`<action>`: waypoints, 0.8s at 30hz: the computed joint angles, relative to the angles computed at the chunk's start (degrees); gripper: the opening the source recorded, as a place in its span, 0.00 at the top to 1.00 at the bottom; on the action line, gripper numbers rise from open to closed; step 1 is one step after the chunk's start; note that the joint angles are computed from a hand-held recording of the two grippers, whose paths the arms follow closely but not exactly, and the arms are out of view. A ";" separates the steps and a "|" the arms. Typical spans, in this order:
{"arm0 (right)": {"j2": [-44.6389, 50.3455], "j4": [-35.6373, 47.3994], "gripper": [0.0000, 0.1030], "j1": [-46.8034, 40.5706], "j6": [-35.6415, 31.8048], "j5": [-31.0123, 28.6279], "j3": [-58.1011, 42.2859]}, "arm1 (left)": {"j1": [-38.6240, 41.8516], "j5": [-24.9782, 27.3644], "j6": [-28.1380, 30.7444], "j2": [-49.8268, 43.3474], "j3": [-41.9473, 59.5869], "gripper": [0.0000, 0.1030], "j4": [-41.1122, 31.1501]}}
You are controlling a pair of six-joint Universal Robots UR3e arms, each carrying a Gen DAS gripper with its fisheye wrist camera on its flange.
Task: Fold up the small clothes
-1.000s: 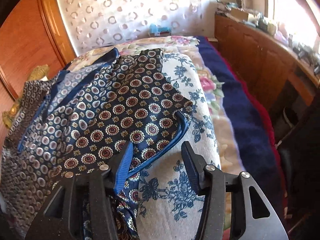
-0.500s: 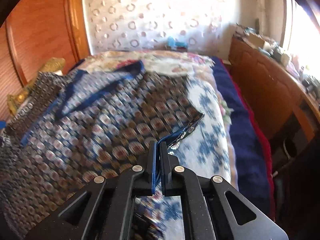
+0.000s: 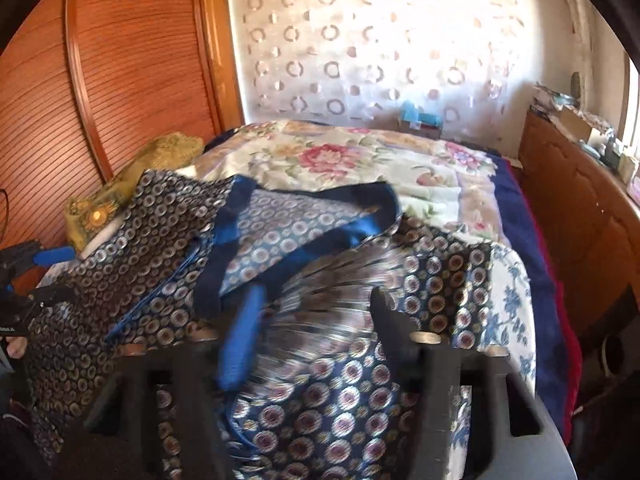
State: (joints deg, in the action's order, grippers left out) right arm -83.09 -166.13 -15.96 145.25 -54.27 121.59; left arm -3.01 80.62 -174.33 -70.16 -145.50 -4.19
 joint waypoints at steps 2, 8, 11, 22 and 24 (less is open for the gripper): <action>2.88 -1.88 0.40 0.30 0.75 -2.60 -1.72 | 1.80 -0.84 0.77 -1.57 0.95 0.39 -0.08; 13.29 -2.51 0.40 1.34 0.53 -11.97 -8.89 | 6.89 -2.75 3.71 -6.89 4.83 0.39 -0.86; 16.80 -2.80 0.40 1.68 0.99 -14.25 -10.67 | 8.03 -1.70 4.44 -10.72 8.28 0.39 -1.62; 18.51 -3.44 0.31 1.50 2.00 -13.89 -11.05 | 9.03 0.58 5.90 -21.56 19.88 0.39 -5.34; 18.10 -3.73 0.29 1.46 1.82 -14.12 -10.47 | 9.09 0.71 5.53 -23.02 21.61 0.39 -5.86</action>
